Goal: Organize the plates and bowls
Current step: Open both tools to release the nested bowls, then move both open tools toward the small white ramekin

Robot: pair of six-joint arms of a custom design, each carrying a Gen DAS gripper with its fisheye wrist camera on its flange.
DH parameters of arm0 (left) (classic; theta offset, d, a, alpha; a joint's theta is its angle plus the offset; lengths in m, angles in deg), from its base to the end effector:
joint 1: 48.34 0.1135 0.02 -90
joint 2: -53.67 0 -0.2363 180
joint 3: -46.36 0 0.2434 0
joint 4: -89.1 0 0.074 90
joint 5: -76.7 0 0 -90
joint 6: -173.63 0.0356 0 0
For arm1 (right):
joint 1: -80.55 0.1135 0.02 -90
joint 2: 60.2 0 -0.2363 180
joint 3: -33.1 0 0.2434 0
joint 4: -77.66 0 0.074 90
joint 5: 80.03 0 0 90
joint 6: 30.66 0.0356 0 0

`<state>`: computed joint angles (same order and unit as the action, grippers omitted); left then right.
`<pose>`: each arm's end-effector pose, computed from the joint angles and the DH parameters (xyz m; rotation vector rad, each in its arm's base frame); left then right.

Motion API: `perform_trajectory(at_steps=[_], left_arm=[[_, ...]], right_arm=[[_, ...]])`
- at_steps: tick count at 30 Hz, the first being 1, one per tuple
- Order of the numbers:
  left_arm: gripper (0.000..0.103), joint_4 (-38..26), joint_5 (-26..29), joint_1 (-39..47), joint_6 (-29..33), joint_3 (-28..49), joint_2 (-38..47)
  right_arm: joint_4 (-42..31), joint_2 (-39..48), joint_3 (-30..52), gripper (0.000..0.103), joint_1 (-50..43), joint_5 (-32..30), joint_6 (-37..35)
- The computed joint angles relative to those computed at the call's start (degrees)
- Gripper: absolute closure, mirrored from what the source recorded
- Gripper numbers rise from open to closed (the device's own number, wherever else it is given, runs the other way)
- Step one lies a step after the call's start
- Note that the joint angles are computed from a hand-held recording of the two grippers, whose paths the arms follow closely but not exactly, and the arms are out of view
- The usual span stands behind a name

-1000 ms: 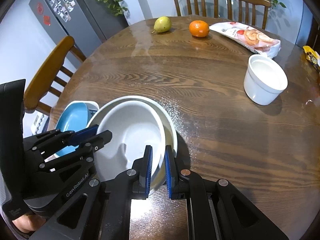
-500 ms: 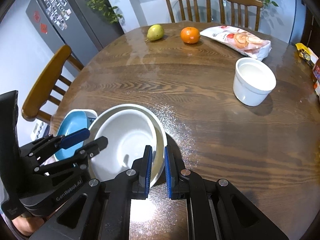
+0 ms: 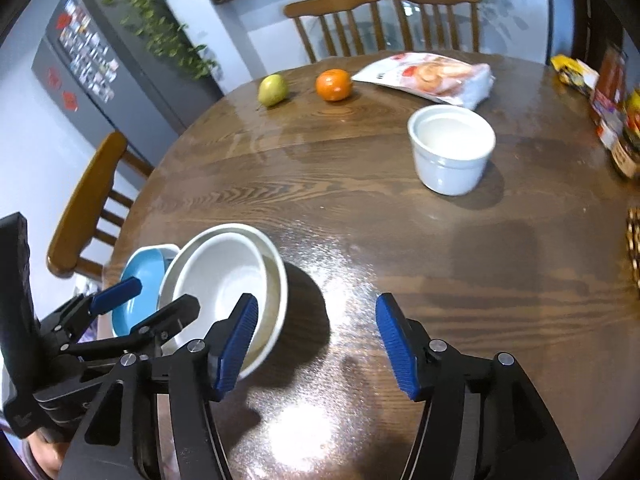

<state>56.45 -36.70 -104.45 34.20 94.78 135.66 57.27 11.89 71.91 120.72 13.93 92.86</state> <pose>0.1416 -0.1854 0.1153 0.0378 2.5713 -0.1088 0.1664 0.1373 0.1166 -0.1195 2.5577 0.4329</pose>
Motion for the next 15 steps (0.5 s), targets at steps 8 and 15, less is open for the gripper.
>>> perform_trajectory(at_steps=[8,15], left_arm=[[0.013,0.19,3.12,-0.72,-0.79,3.36,4.72],[0.012,-1.64,3.95,-2.77,-0.44,9.5,9.49]], right_arm=[[-2.91,-8.65,-5.49,0.041,-3.18,-0.51,1.12],[-9.06,-20.45,-10.01,0.04,-11.15,-2.78,-1.1]])
